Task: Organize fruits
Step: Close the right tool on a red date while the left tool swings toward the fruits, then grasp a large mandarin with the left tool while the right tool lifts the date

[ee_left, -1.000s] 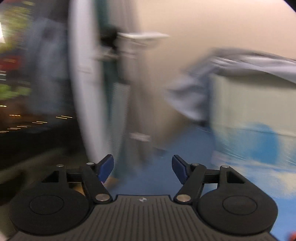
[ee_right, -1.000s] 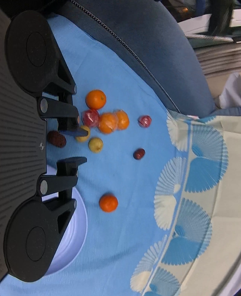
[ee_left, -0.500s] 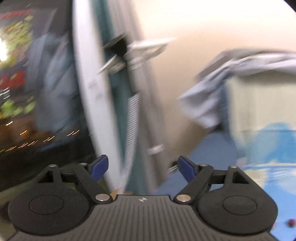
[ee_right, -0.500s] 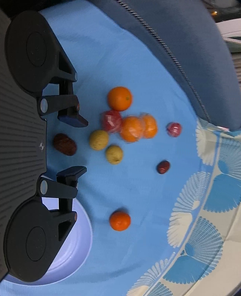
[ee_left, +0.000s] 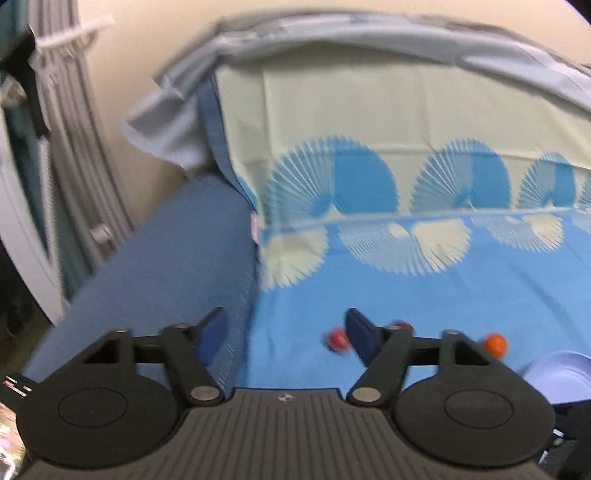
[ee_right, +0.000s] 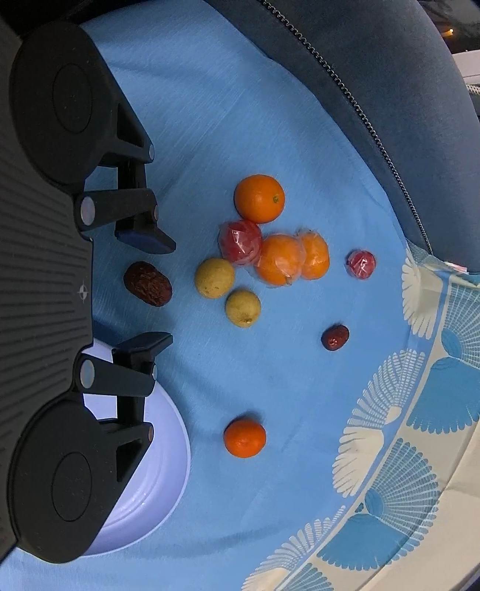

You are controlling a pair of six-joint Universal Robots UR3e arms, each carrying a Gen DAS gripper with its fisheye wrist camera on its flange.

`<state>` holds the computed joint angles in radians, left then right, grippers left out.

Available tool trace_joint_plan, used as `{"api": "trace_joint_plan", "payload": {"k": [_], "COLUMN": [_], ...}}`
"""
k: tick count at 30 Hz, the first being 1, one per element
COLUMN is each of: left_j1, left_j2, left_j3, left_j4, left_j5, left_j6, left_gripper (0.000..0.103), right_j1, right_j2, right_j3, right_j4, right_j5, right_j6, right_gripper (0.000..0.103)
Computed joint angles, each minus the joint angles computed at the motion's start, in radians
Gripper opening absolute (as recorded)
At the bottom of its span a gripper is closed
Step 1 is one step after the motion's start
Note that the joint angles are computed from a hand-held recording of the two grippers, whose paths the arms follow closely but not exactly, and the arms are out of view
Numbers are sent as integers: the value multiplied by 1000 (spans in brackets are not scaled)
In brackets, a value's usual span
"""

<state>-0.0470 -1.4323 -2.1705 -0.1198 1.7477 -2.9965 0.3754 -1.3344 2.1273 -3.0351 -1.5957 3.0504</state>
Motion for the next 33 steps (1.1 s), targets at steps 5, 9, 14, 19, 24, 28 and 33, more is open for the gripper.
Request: {"api": "trace_joint_plan", "payload": {"k": [5,9,14,19,24,28,33], "left_j1": [147,151,-38,65,194,239,77], "left_j2": [-18,-29,-25,-82,-68,-6,-10], "left_j3": [150,173,24,108,131,94,68], "left_j4": [-391,-409,226,274,98,191,372], "left_j5": [-243,-242,380,662,642,436,270], "left_j6": [-9,-37,-13,2,-90,-79,16], "left_gripper": [40,39,65,77,79,79,87], "right_j1": [15,1,7,8,15,14,10], "right_j2": [11,-5,-7,-13,-11,-8,1], "right_j3": [-6,13,21,24,19,22,16], "right_j4": [20,20,7,12,14,8,4], "right_j5": [-27,-1,-1,5,2,-8,-11], "right_j6": [-21,-24,-36,-45,-41,-43,-38], "right_gripper": [47,27,26,27,27,36,43]}}
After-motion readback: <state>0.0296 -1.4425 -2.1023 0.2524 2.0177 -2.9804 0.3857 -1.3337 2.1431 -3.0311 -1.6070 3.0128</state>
